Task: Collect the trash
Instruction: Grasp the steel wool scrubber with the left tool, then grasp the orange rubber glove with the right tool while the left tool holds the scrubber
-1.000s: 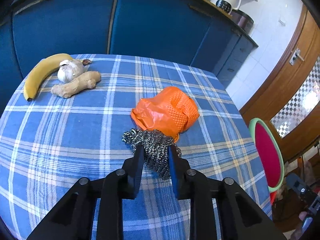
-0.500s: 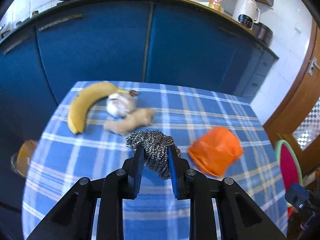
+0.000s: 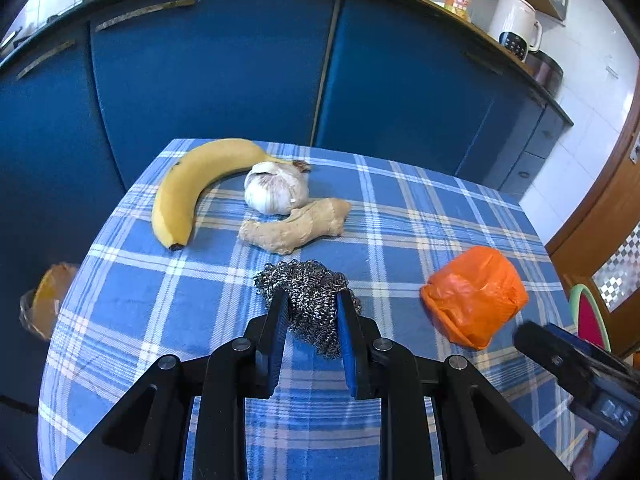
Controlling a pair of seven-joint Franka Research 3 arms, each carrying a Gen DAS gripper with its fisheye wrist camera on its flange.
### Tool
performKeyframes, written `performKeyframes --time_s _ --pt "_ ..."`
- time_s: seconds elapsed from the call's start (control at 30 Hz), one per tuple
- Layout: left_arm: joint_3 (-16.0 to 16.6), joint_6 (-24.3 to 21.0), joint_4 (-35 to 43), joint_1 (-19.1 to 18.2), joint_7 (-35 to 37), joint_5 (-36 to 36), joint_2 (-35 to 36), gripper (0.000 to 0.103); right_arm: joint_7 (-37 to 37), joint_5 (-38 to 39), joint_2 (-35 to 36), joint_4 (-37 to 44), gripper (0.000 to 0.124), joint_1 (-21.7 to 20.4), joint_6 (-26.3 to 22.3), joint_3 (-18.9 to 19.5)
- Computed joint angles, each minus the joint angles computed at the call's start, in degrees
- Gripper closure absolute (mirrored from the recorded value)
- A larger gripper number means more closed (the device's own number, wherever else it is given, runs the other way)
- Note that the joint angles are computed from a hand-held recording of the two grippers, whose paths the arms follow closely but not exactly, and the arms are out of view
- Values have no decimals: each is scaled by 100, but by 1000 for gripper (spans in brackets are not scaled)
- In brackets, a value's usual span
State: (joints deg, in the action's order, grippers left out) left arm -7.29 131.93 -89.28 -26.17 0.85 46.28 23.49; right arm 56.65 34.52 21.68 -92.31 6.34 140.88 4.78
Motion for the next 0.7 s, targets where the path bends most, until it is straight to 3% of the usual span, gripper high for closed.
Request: performKeyframes --time_s 0.1,0.37,0.7 --pt "4 91 -94 44 -58 -39 -39 79 190 -158 232 257 56 108 -14 -9" --pt "-4 156 -164 72 -89 -55 -68 79 569 -472 561 593 75 197 -53 9" --pt "-9 264 -242 92 -138 -12 -108 78 104 -162 328 229 113 59 186 198"
